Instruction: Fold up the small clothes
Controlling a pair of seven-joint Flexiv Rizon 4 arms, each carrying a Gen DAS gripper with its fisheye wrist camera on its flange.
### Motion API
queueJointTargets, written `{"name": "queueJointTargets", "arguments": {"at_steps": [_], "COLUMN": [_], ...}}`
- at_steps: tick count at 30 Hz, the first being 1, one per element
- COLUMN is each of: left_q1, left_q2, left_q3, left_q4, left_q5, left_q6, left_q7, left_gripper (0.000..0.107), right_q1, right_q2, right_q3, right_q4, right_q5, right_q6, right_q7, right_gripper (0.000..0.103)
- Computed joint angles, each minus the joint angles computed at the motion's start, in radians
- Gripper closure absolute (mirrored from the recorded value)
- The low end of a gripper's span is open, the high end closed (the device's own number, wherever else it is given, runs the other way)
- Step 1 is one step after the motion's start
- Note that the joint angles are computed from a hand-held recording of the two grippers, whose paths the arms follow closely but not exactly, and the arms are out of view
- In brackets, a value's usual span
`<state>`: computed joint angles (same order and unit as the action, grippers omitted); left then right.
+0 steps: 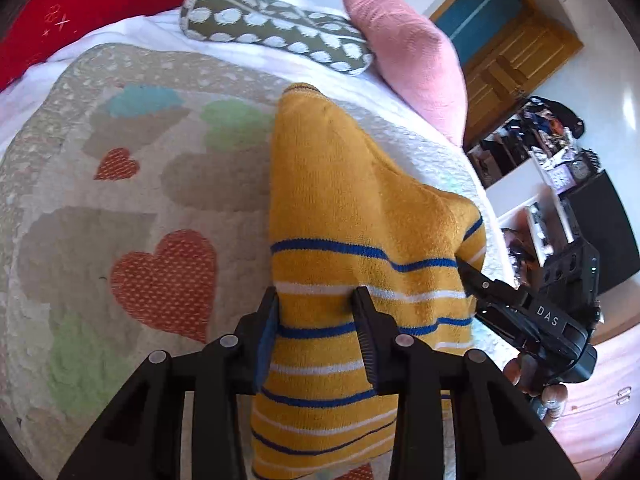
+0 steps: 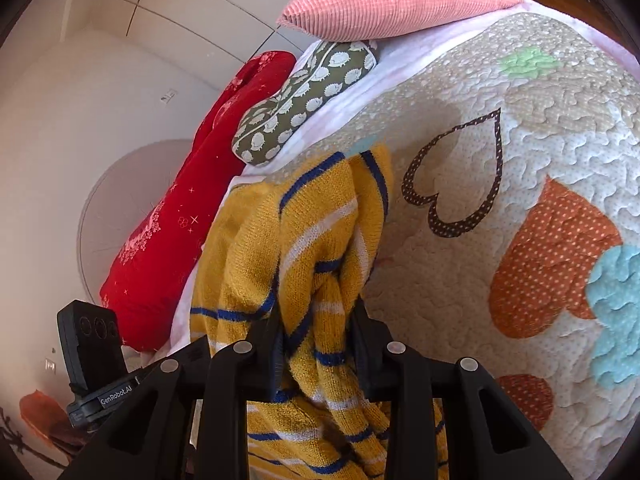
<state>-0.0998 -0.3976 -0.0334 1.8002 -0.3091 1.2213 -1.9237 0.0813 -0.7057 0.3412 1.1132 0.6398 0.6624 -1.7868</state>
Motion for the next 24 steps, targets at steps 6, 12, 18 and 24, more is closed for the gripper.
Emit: {"name": "queueJointTargets", "arguments": {"at_steps": [6, 12, 18, 24], "left_q1": [-0.062, -0.070, -0.170, -0.272], "left_q2": [0.064, 0.118, 0.219, 0.400], "left_q3": [0.107, 0.083, 0.175, 0.187], "left_q4": [0.097, 0.248, 0.321, 0.238], "left_q5": [0.196, 0.223, 0.448, 0.992], "left_q6": [-0.008, 0.022, 0.055, -0.256], "left_q7": [-0.132, -0.211, -0.492, -0.990], "left_gripper": [0.072, 0.070, 0.070, 0.052], "right_q1": [0.097, 0.043, 0.050, 0.059], "right_q2": [0.047, 0.215, 0.263, 0.295], "right_q3": [-0.089, 0.003, 0.025, -0.011], "right_q4": [0.148, 0.345, 0.419, 0.545], "right_q5": [-0.214, -0.188, -0.102, -0.118], "right_q6": [0.170, 0.349, 0.256, 0.367], "right_q7": [0.127, -0.078, -0.151, -0.097], "right_gripper": [0.059, 0.059, 0.058, 0.058]}}
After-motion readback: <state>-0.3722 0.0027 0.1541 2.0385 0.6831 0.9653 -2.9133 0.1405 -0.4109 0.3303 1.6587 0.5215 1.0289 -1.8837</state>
